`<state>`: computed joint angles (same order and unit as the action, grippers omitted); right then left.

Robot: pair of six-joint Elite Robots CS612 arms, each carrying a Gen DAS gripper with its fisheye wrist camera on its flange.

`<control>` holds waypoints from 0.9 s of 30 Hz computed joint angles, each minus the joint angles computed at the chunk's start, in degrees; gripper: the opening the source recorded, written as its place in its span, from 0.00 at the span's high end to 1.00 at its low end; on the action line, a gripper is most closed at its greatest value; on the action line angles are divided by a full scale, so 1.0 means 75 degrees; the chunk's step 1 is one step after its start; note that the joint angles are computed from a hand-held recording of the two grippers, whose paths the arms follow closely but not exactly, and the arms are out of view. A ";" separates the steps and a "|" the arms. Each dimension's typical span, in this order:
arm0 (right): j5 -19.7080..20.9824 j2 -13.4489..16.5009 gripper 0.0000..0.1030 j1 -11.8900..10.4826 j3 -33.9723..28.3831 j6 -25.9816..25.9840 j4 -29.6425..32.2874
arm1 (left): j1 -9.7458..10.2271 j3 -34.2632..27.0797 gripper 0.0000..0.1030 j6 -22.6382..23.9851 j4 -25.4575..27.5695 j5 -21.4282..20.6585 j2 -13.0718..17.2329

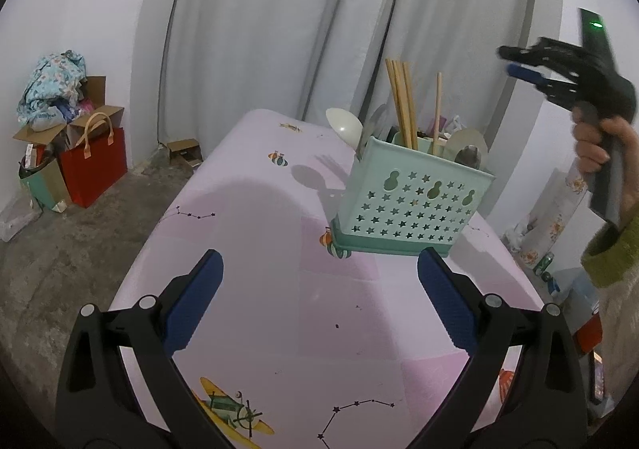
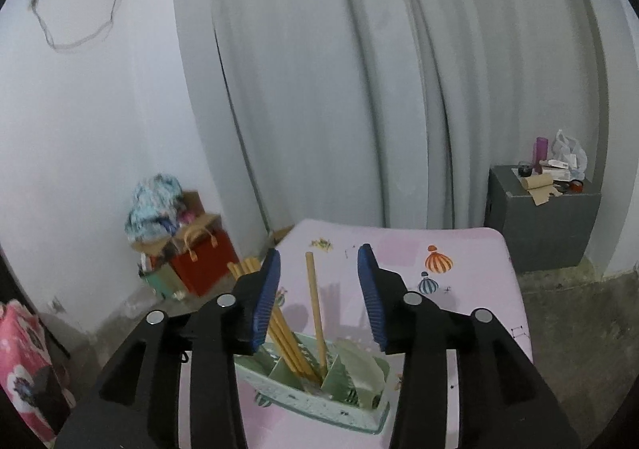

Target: Organize utensils

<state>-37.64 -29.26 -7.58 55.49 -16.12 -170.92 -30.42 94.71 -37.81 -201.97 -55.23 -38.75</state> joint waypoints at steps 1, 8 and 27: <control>0.0079 -0.0066 0.57 -0.0056 0.0169 0.0129 -0.0179 | -0.0003 -0.0010 0.08 -0.0032 0.0059 0.0000 -0.0010; 0.0036 -0.0543 0.44 -0.0289 0.1558 -0.0288 0.0022 | 0.0029 -0.0153 0.08 -0.0015 0.0180 -0.0358 -0.0025; -0.2415 -0.0939 0.11 0.0010 0.3283 -0.0537 -0.1487 | -0.0135 -0.0786 0.08 -0.1064 0.3312 0.1654 -0.0295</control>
<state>-55.75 -36.30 -7.51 80.12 -20.15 -182.07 -31.43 88.81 -45.80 -177.13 -42.82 -40.96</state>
